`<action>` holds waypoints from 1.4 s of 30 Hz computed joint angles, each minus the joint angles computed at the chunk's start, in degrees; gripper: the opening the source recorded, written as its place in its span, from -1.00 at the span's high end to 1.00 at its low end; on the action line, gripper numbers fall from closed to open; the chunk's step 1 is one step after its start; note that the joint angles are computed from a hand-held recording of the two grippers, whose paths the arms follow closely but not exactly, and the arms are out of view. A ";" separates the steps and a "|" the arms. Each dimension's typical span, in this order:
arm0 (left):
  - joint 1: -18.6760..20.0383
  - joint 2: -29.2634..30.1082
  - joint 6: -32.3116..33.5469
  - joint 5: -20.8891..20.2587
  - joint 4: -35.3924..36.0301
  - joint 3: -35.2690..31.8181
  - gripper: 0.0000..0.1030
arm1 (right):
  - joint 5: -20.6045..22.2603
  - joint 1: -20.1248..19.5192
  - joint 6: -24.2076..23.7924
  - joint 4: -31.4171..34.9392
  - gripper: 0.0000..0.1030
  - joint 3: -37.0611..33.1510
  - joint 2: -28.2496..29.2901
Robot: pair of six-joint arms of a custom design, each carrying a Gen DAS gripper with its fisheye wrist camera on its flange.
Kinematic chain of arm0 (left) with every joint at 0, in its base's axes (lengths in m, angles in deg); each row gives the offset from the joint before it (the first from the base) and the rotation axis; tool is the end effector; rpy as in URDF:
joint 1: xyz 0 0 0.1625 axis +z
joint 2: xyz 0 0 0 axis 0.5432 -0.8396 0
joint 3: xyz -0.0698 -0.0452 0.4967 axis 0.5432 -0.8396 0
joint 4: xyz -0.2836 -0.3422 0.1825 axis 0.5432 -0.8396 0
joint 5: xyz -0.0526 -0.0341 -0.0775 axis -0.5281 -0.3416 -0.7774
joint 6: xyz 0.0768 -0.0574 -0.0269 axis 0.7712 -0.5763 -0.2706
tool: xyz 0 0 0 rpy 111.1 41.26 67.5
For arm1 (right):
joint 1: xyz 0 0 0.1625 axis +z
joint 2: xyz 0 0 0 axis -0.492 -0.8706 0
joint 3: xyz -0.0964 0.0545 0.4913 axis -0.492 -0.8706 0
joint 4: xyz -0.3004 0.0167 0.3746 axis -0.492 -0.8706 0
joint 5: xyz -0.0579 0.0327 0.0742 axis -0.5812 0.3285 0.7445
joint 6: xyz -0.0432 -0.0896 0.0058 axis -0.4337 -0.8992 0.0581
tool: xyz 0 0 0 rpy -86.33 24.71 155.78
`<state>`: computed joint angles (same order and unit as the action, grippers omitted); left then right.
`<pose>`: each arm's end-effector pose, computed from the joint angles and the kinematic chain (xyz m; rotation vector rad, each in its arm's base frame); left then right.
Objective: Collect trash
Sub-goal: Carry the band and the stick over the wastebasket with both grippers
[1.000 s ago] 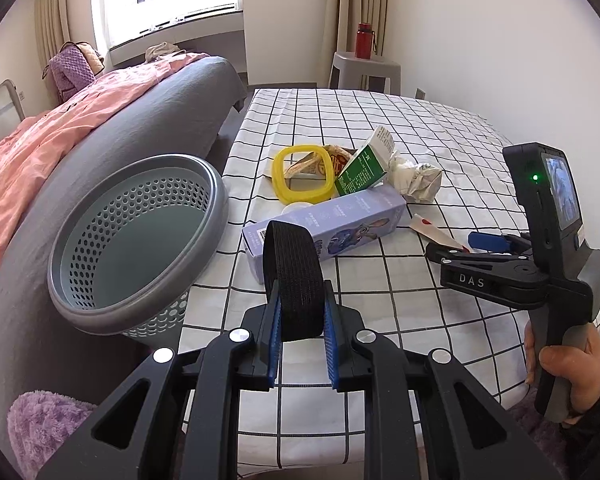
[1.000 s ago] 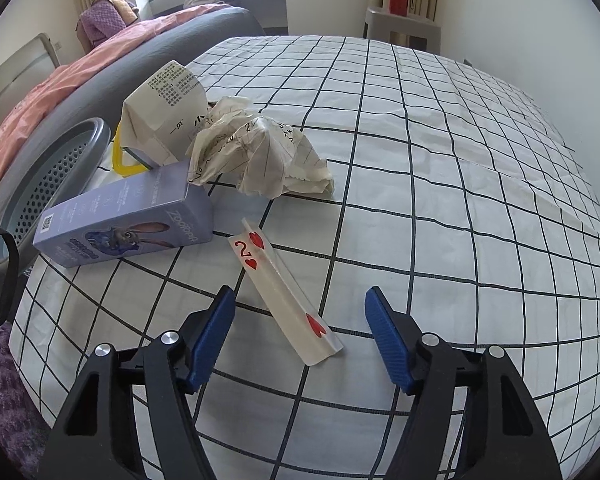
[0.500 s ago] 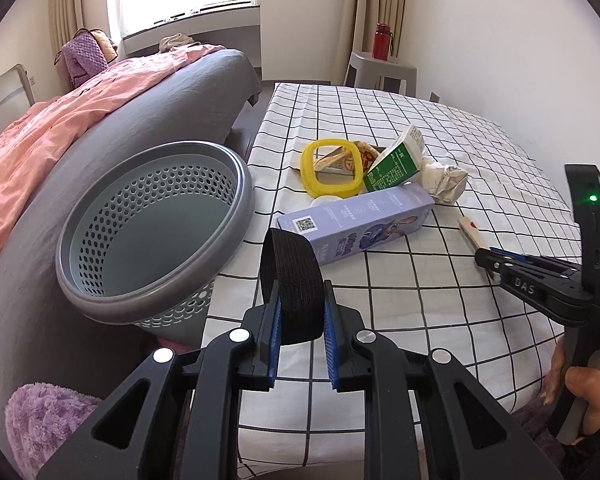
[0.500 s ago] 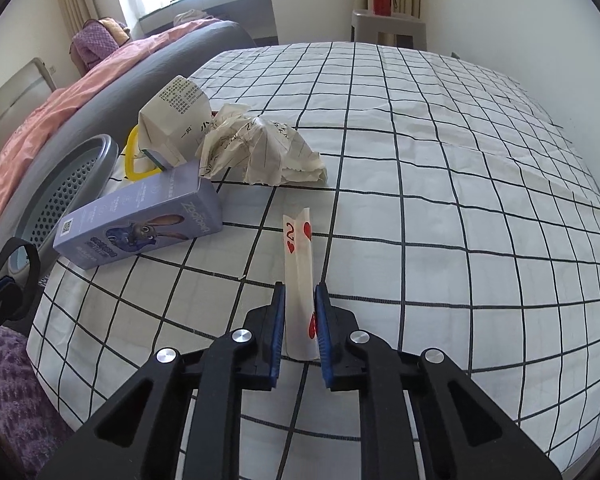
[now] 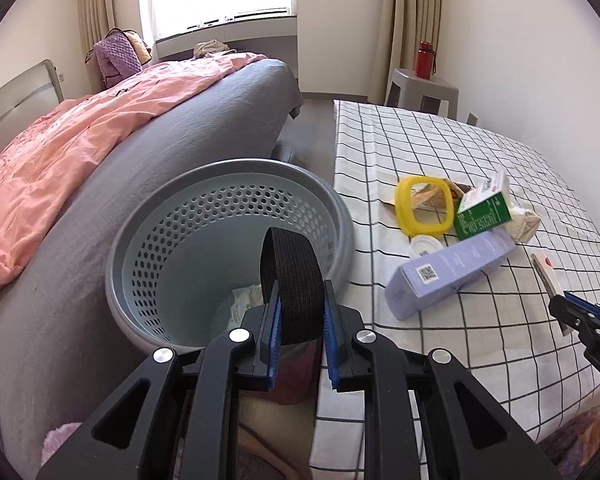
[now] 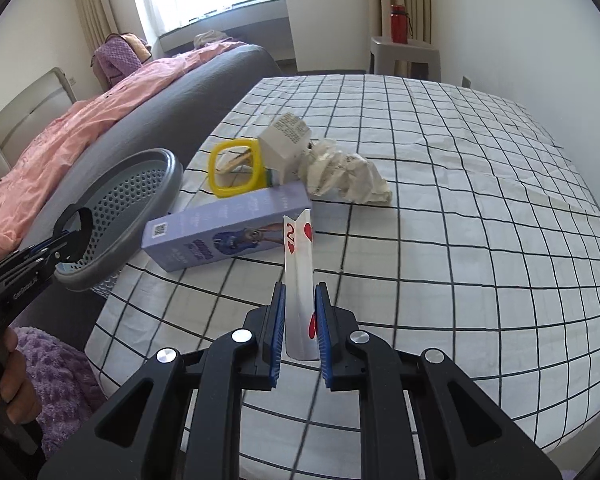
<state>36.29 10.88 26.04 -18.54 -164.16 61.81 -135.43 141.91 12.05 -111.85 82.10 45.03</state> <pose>-0.0203 -0.6304 0.2961 0.4296 2.2111 -0.8352 0.3255 -0.6083 -0.0195 0.3161 -2.3978 0.8348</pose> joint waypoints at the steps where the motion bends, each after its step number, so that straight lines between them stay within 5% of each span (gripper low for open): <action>1: 0.36 -0.01 0.90 0.32 -0.41 -0.56 0.65 | 0.59 0.38 -0.29 0.22 0.70 -0.87 0.42; 21: 8.08 2.69 9.58 -0.91 0.74 -13.66 0.65 | 9.20 3.53 -5.52 14.71 0.70 -24.77 13.15; 42: 12.30 4.67 4.25 -2.52 8.19 -18.30 0.65 | 10.37 2.51 -4.47 23.25 0.69 -34.68 19.33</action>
